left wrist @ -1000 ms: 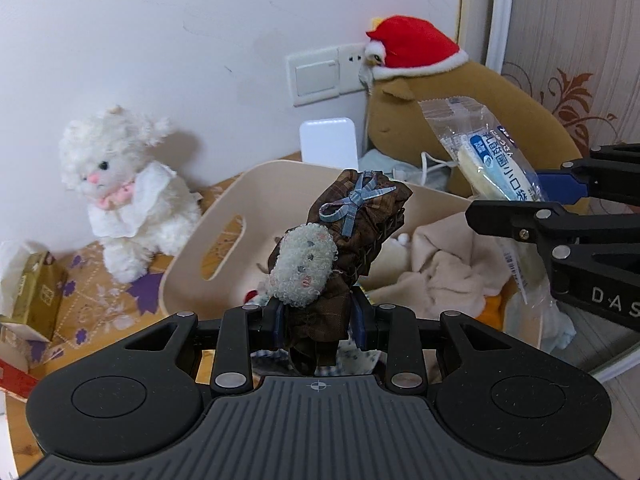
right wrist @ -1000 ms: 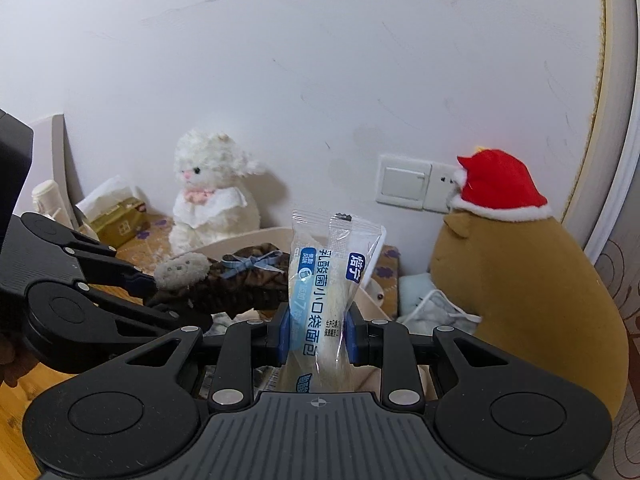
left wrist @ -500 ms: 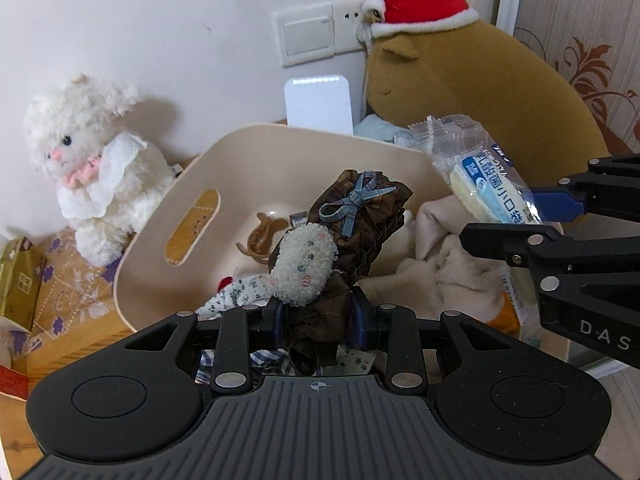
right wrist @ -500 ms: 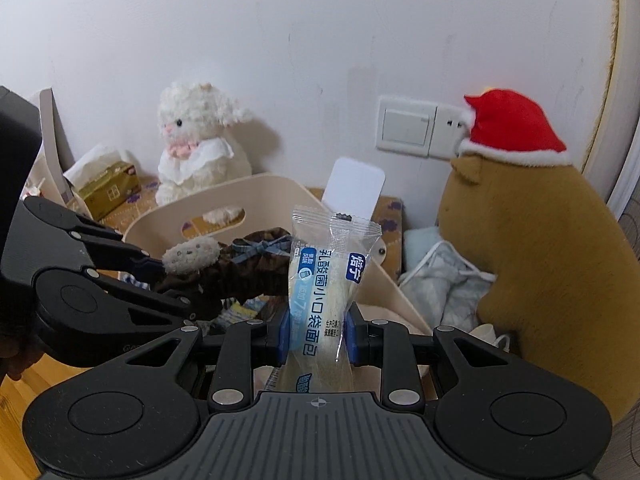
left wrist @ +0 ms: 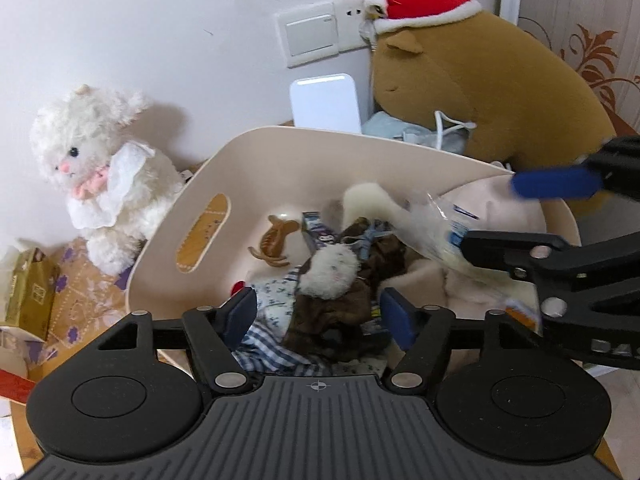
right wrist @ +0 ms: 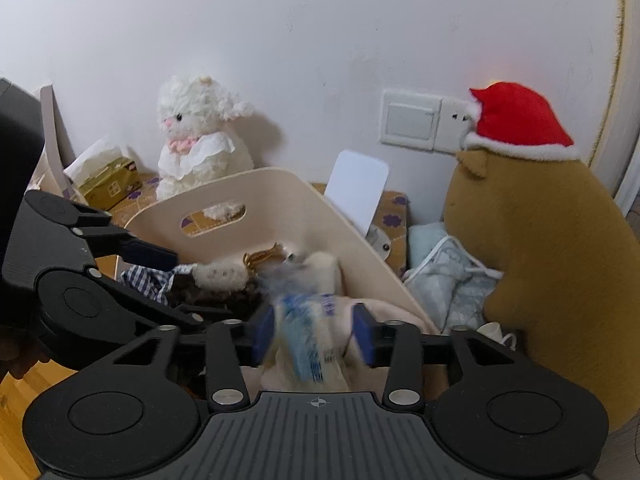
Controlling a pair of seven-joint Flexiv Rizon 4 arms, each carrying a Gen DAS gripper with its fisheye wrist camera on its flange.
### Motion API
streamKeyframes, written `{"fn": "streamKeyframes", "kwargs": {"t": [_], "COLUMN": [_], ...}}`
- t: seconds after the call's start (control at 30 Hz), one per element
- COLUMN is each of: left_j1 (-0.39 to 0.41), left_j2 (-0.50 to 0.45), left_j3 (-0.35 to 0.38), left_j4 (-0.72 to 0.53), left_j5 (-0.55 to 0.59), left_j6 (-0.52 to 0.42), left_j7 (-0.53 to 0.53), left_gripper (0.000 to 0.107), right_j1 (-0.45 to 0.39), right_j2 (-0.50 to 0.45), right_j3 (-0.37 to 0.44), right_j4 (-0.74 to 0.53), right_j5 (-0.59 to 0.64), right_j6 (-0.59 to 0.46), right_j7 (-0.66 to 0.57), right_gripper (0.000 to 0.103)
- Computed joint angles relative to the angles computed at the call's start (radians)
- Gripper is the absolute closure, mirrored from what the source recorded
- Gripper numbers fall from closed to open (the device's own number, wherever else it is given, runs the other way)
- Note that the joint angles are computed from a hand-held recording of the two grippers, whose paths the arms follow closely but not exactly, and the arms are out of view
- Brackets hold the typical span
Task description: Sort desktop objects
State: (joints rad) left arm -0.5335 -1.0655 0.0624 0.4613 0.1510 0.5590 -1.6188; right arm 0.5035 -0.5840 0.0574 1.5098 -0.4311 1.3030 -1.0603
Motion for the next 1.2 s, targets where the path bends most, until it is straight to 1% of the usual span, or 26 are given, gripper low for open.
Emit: {"fn": "streamKeyframes", "kwargs": {"t": [0.03, 0.07, 0.13, 0.2, 0.23, 0.27, 0.43, 0.47, 0.53, 0.57, 0.7, 0.9, 1.13, 1.2], "left_j1": [0.001, 0.002, 0.002, 0.0, -0.002, -0.002, -0.002, -0.002, -0.001, 0.001, 0.01, 0.025, 0.044, 0.054], "left_j2": [0.007, 0.008, 0.015, 0.023, 0.03, 0.041, 0.08, 0.088, 0.11, 0.122, 0.165, 0.251, 0.365, 0.402], "left_j3": [-0.001, 0.0, 0.004, 0.011, 0.015, 0.016, 0.011, 0.009, 0.007, 0.004, -0.006, -0.015, -0.02, -0.028], "left_j4": [0.01, 0.009, 0.016, 0.022, 0.032, 0.05, 0.109, 0.124, 0.159, 0.179, 0.247, 0.386, 0.537, 0.589], "left_j5": [-0.001, -0.001, 0.003, 0.011, 0.018, 0.023, 0.036, 0.037, 0.041, 0.042, 0.037, 0.034, 0.029, 0.027], "left_j6": [0.002, -0.001, -0.005, -0.011, -0.008, 0.001, 0.035, 0.043, 0.063, 0.074, 0.099, 0.163, 0.19, 0.212], "left_j7": [-0.003, -0.006, -0.017, -0.029, -0.037, -0.041, -0.051, -0.054, -0.056, -0.052, -0.048, -0.072, -0.12, -0.125], "left_gripper": [0.036, 0.036, 0.034, 0.028, 0.028, 0.028, 0.028, 0.028, 0.027, 0.027, 0.027, 0.027, 0.027, 0.027], "right_j1": [0.007, 0.006, 0.002, 0.001, 0.001, 0.003, 0.005, 0.007, 0.022, 0.029, 0.035, 0.044, 0.054, 0.064], "right_j2": [0.005, 0.009, 0.016, 0.021, 0.023, 0.025, 0.037, 0.039, 0.045, 0.049, 0.063, 0.096, 0.135, 0.149], "right_j3": [-0.014, -0.016, -0.014, -0.012, -0.012, -0.014, -0.008, -0.009, -0.029, -0.039, -0.034, -0.02, 0.002, -0.002], "right_j4": [0.009, 0.013, 0.024, 0.03, 0.034, 0.037, 0.047, 0.048, 0.056, 0.062, 0.068, 0.085, 0.11, 0.123], "right_j5": [-0.006, -0.006, -0.007, -0.007, -0.006, -0.006, -0.003, -0.005, -0.017, -0.024, -0.035, -0.048, -0.053, -0.07], "right_j6": [0.015, 0.025, 0.041, 0.049, 0.053, 0.056, 0.063, 0.062, 0.069, 0.075, 0.068, 0.023, -0.033, -0.037], "right_j7": [0.015, 0.02, 0.021, 0.021, 0.024, 0.03, 0.045, 0.048, 0.072, 0.087, 0.112, 0.149, 0.229, 0.262], "right_gripper": [0.034, 0.029, 0.025, 0.022, 0.018, 0.015, 0.011, 0.006, 0.0, 0.0, 0.0, 0.0, 0.0, 0.0]}}
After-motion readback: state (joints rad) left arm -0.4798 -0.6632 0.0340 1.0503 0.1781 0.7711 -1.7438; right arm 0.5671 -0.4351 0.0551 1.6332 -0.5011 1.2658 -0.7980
